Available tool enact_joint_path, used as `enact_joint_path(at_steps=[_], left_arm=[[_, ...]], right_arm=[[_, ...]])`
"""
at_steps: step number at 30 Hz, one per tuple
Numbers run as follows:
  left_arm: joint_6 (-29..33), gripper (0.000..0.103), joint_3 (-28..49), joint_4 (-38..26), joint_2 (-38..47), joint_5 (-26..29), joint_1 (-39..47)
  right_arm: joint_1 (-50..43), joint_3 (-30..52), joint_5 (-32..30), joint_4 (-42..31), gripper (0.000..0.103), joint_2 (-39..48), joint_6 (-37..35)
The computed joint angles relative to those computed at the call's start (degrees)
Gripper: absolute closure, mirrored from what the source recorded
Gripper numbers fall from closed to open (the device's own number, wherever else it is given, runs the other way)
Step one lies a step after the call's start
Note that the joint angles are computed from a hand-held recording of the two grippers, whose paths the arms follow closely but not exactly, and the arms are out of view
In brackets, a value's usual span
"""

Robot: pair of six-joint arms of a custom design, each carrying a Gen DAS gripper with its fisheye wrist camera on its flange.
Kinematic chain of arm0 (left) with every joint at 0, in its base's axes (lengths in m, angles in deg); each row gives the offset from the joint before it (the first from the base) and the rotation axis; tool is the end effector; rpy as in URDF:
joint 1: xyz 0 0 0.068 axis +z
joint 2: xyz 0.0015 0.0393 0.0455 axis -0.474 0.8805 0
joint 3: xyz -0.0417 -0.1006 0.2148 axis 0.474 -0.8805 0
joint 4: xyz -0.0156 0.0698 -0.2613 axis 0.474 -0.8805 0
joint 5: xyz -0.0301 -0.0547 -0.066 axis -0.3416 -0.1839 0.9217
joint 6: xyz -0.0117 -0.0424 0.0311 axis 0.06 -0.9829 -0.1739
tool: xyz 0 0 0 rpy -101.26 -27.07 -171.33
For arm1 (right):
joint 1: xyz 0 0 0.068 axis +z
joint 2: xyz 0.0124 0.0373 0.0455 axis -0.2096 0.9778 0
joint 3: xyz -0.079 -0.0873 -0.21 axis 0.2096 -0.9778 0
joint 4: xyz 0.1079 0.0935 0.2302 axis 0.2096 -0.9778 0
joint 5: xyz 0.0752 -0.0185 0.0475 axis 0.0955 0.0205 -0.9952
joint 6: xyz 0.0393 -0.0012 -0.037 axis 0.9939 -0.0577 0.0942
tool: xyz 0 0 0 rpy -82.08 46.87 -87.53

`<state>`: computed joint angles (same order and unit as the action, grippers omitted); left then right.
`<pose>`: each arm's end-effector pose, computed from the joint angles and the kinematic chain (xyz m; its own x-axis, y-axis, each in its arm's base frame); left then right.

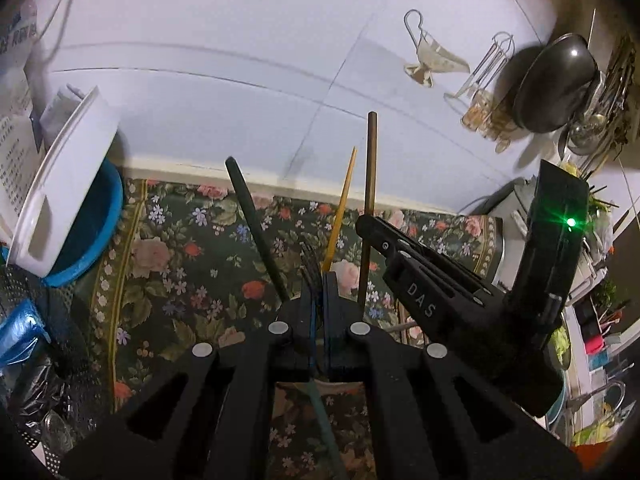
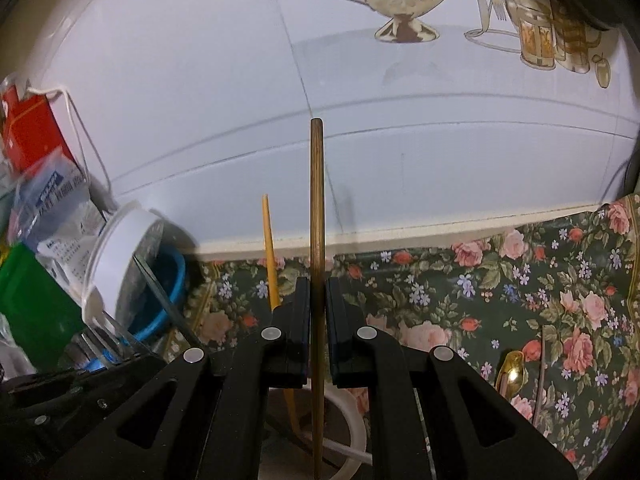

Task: Organize utensils
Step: 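Open both tools to drop the fork and wooden chopstick into the white cup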

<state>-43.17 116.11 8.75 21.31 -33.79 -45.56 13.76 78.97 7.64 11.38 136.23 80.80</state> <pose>0.3198 -0.1177 0.3010 -0.7810 0.2218 -0.5838 0.5199 0.7488 -0.4110 0.2637 0.1124 0.2814 -0.5472 0.3427 -0.7637 0.2385 0.9384 0.2502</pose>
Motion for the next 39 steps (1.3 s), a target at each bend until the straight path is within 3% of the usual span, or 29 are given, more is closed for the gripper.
enact_joint_path(at_steps=[5, 11, 18, 21, 23, 27, 37, 39], left_arm=[[0.9, 0.102, 0.2, -1.4, 0.2, -1.0, -0.3], [2.1, 0.101, 0.0, -2.6, -1.7, -6.0, -2.3], [1.5, 0.095, -0.1, -2.9, -6.8, -12.2, -5.0], [0.2, 0.092, 0.6, -3.4, -8.7, -14.2, -6.0], [-0.9, 0.092, 1.2, -3.8, -10.0, -16.2, -7.3], [-3.6, 0.083, 2.2, -4.6, -12.6, -20.6, -10.4], [-10.9, 0.074, 4.4, -7.2, -16.0, -33.1, -24.0], [-12.1, 0.067, 3.8, -7.5, -16.4, -35.5, -27.1]], right_arm=[[1.3, -1.3, 0.8, 0.2, 0.096, -0.3, -0.4], [2.6, -1.2, -0.9, -4.7, 0.096, -2.4, -0.2], [0.5, 2.1, -10.5, -14.1, 0.096, -5.6, -2.5], [-0.2, 2.8, -12.8, -17.2, 0.087, -9.1, -2.9], [-0.2, 3.6, -12.7, -19.4, 0.081, -11.4, -3.3], [-0.1, 5.6, -12.0, -24.8, 0.081, -16.3, -4.7], [-1.5, 7.7, -9.0, -38.0, 0.08, -28.2, -8.3], [-3.6, 6.9, -9.5, -40.5, 0.079, -31.0, -9.7]])
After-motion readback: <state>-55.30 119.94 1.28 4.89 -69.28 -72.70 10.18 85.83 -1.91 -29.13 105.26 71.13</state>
